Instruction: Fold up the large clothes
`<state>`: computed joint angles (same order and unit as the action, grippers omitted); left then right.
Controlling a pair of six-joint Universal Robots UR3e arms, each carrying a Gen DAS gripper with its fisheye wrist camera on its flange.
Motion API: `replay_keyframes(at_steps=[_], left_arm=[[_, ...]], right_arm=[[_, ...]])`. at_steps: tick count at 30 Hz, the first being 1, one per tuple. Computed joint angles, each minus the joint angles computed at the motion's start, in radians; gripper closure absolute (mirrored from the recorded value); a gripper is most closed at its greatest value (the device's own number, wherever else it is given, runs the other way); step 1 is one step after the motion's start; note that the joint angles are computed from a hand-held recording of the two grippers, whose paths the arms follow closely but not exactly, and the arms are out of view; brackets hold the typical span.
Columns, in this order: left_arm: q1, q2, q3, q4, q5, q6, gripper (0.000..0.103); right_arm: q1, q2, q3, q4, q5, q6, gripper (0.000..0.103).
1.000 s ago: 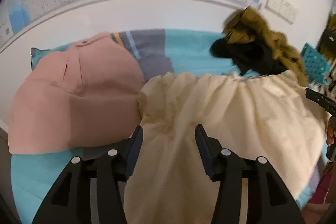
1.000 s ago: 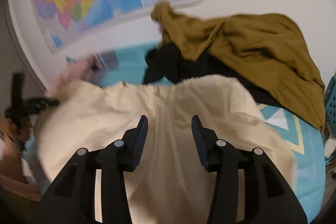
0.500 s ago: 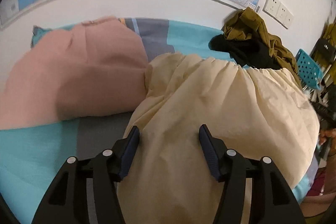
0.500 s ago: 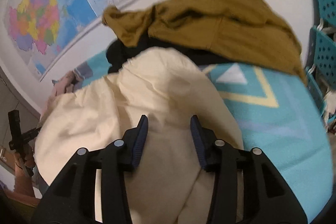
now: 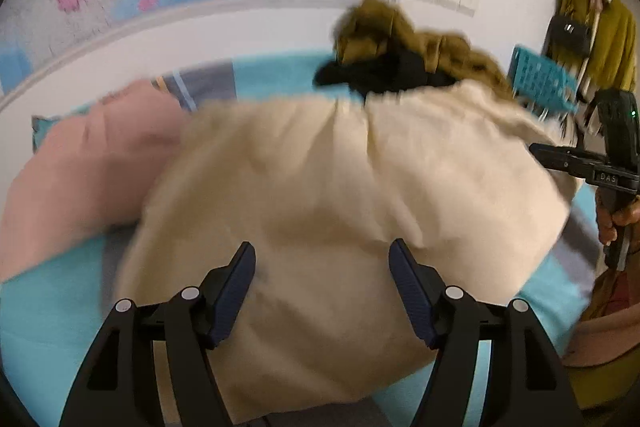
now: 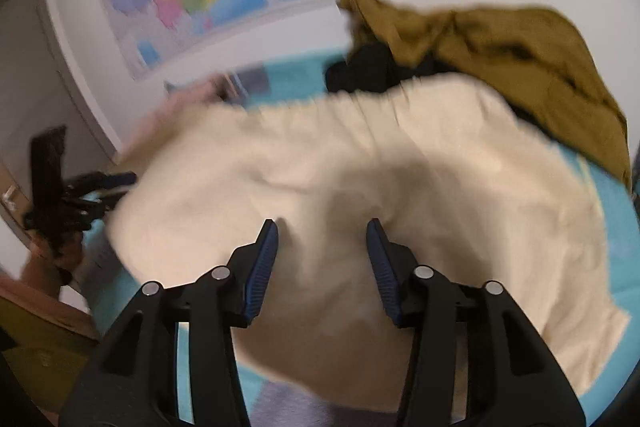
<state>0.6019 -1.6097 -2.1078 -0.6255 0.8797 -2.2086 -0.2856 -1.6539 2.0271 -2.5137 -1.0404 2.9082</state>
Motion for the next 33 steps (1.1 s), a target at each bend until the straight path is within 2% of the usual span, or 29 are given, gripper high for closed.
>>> replay_keyframes(at_steps=[3, 7, 8, 10, 13, 17, 21, 23, 27, 33], left_arm=[[0.006, -0.053, 0.03, -0.033, -0.012, -0.015, 0.036], [-0.01, -0.02, 0.017, -0.009, 0.021, -0.049, 0.037], [-0.011, 0.001, 0.01, -0.008, 0.024, -0.058, 0.037], [0.01, 0.048, -0.006, -0.046, -0.016, -0.036, 0.036], [0.037, 0.136, -0.039, -0.095, -0.073, -0.002, 0.032], [0.027, 0.197, -0.061, -0.156, -0.119, 0.04, 0.032], [-0.061, 0.136, -0.071, -0.06, -0.043, -0.016, 0.032], [-0.102, 0.076, -0.041, -0.058, 0.006, -0.063, 0.032], [-0.108, 0.054, -0.053, -0.023, 0.012, -0.091, 0.03], [-0.125, 0.05, -0.076, 0.037, 0.044, -0.11, 0.03]], right_arm=[[-0.033, -0.013, 0.052, -0.027, 0.046, 0.015, 0.062], [-0.027, -0.079, 0.049, 0.007, 0.012, 0.029, 0.057], [-0.034, -0.101, 0.057, 0.009, 0.03, 0.03, 0.056], [-0.046, -0.146, 0.068, 0.018, 0.08, 0.014, 0.055], [-0.013, -0.162, 0.04, 0.022, 0.093, 0.005, 0.051], [0.083, -0.103, 0.003, -0.001, 0.111, -0.002, 0.051], [0.198, 0.013, -0.041, -0.027, 0.017, 0.017, 0.051], [0.232, 0.061, -0.042, -0.047, -0.027, 0.027, 0.05], [0.236, 0.059, -0.019, -0.068, -0.03, 0.036, 0.05], [0.213, 0.0, -0.021, -0.02, -0.026, 0.051, 0.05]])
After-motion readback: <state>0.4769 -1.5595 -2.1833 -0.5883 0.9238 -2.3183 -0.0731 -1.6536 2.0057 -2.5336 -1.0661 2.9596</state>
